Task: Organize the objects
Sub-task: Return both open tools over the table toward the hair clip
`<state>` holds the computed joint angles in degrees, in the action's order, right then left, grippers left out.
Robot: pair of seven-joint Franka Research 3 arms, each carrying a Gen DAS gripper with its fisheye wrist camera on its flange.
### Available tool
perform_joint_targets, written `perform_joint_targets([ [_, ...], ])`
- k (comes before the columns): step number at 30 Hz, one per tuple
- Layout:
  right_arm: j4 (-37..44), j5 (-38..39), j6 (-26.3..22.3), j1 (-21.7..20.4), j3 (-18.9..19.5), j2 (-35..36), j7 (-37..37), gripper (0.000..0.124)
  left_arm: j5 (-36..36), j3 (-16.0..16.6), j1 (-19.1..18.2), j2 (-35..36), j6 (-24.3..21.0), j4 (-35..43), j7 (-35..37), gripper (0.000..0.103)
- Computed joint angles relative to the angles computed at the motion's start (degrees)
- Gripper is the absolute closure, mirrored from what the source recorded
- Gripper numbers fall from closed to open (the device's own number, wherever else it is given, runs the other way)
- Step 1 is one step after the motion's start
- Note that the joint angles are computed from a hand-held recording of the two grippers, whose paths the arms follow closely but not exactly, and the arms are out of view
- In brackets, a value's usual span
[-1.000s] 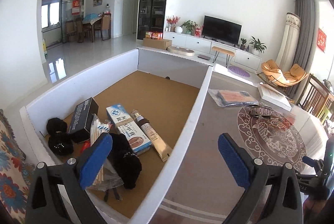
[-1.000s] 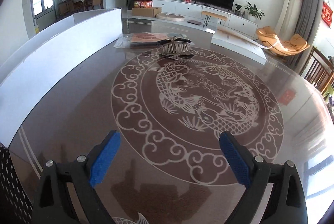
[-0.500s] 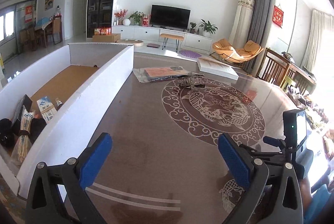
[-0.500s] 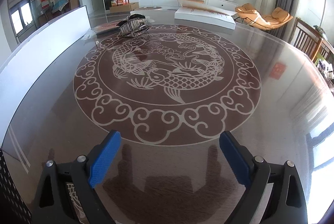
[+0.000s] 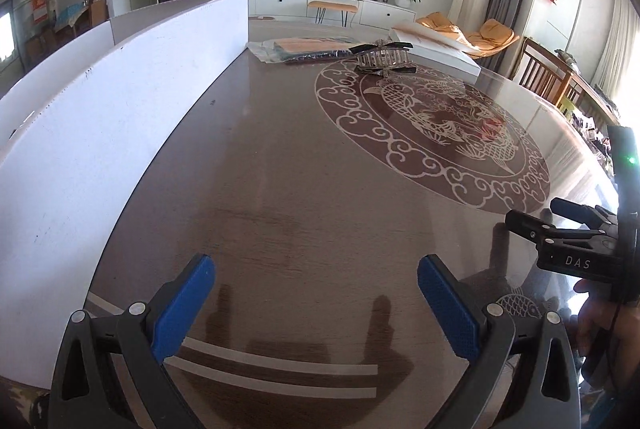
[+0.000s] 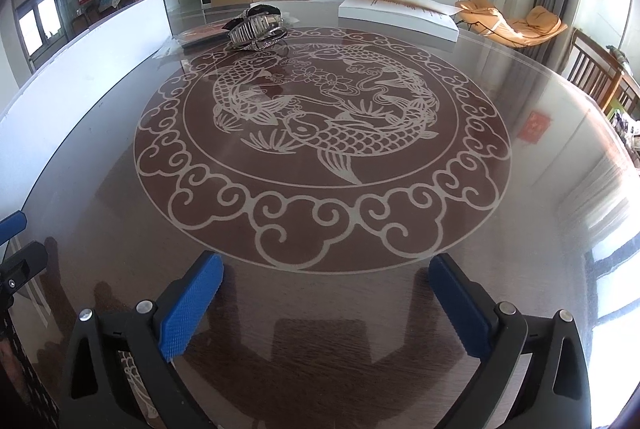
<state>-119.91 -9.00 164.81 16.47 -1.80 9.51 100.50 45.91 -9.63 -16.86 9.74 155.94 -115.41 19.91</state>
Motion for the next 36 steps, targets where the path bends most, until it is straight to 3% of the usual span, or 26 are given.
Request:
perform_joint_targets([
  [11,-0.1,1.1,-0.1,-0.2,0.2,-0.1,-0.8,0.021,-4.6,-0.3,0.4,1.3,-3.7,1.4,4.6,0.0],
  [20,-0.1,1.0,-0.1,-0.1,0.2,-0.1,-0.7,0.021,-3.0,-0.2,-0.7,2.0,-7.0,2.7,5.5,0.0],
  [36,-0.1,1.1,-0.1,-0.2,0.2,-0.1,-0.8,0.021,-3.6,-0.2,-0.3,2.5,-6.5,3.3,7.0,0.0],
])
